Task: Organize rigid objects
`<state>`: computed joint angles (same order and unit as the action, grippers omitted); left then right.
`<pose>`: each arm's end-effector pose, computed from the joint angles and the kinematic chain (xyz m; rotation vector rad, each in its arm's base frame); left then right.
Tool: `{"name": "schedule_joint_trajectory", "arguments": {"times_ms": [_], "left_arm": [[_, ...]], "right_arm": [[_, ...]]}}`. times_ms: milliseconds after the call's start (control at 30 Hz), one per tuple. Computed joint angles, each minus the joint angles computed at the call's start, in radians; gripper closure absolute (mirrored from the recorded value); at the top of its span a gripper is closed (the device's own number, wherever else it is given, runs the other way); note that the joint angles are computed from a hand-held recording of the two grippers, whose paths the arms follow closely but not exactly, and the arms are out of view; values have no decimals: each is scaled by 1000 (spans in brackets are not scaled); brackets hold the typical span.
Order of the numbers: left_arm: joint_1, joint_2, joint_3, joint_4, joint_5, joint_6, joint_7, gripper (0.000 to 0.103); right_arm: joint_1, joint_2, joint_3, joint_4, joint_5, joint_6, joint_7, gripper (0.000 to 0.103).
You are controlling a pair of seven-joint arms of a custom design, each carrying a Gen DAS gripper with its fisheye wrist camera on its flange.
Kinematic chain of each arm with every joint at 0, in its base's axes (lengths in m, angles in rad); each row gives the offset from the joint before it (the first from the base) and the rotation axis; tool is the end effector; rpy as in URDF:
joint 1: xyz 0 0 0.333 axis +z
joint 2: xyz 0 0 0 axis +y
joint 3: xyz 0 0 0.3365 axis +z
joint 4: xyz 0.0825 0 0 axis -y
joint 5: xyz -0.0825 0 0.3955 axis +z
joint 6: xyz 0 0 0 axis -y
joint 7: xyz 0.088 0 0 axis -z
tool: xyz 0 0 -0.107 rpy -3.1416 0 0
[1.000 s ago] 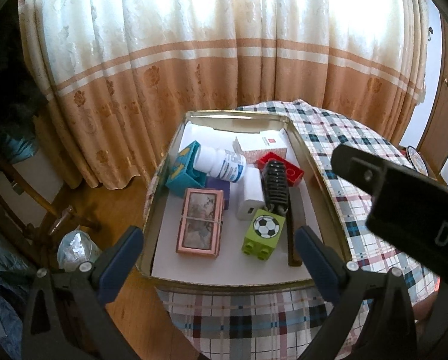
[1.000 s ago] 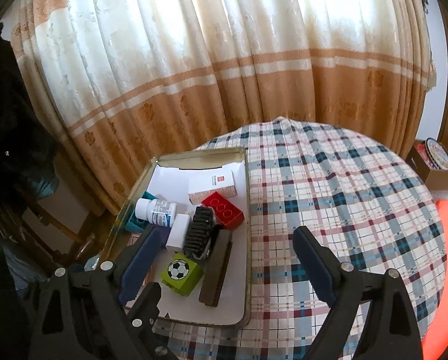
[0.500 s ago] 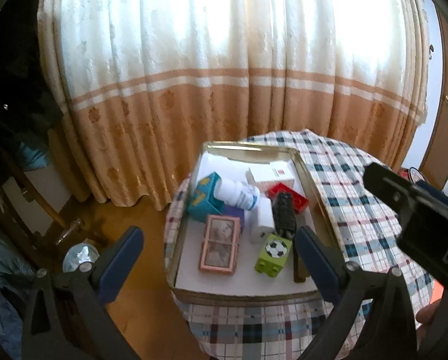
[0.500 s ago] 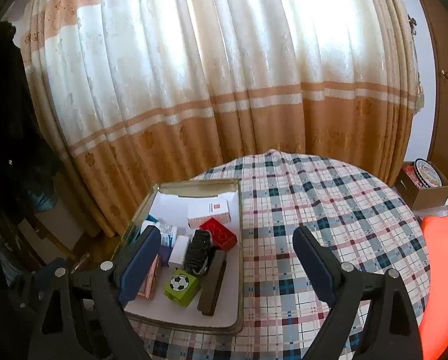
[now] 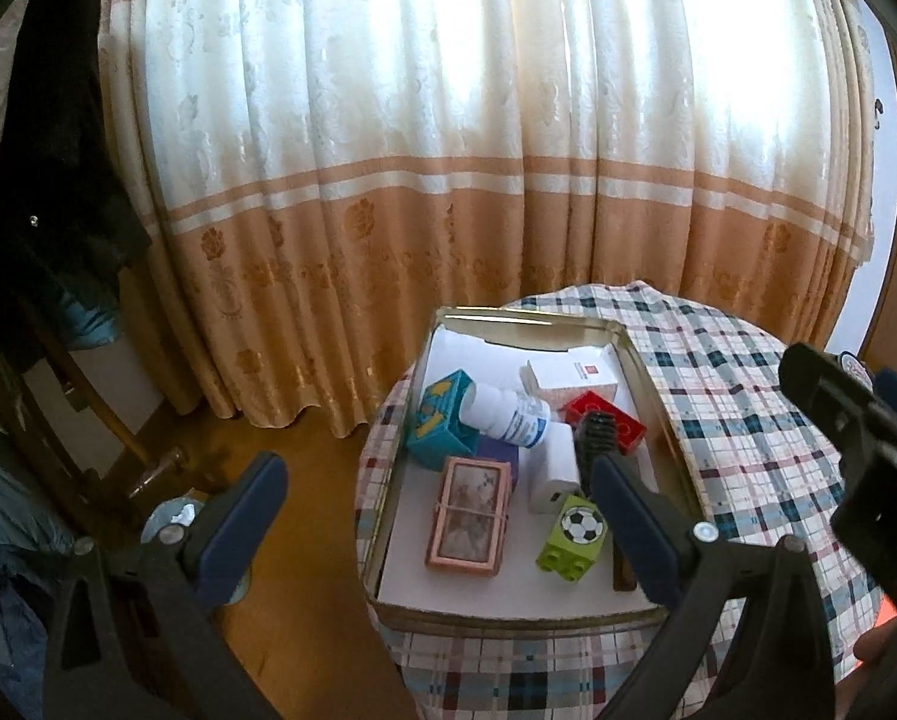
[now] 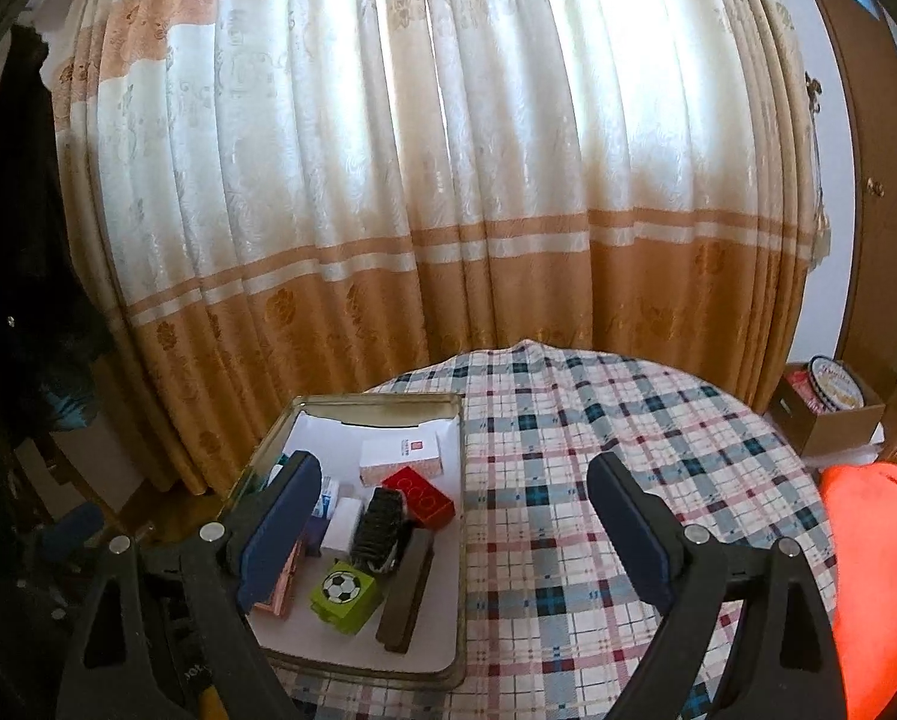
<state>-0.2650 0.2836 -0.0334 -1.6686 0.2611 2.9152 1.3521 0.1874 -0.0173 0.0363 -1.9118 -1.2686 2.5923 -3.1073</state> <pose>0.6734 -0.2205 0.5718 -1.3949 1.8869 -0.9462 0.5905 0.1533 0.5850 -1.1473 1.8768 -1.1089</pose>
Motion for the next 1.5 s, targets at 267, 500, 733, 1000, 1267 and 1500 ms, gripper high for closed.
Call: {"name": "schedule_joint_trajectory", "arguments": {"times_ms": [267, 500, 733, 1000, 1267, 1500], "left_arm": [[-47, 20, 53, 20, 94, 1, -79, 1], [-42, 26, 45, 30, 117, -6, -102, 1], [-41, 25, 40, 30, 129, -3, -102, 0], [-54, 22, 60, 31, 157, 16, -124, 0], [-72, 22, 86, 42, 225, 17, -187, 0], [-56, 22, 67, 48, 247, 0, -194, 0]], "right_arm": [[-2, 6, -6, -3, -14, 0, 8, 11], [-6, 8, -8, -4, -20, 4, 10, 11], [-6, 13, -11, 3, -27, 9, 19, 10], [-6, 6, -10, 2, -40, 4, 31, 10], [-5, -5, -2, 1, -64, -17, 52, 10], [-5, -10, 1, -2, -60, -25, 55, 10]]}}
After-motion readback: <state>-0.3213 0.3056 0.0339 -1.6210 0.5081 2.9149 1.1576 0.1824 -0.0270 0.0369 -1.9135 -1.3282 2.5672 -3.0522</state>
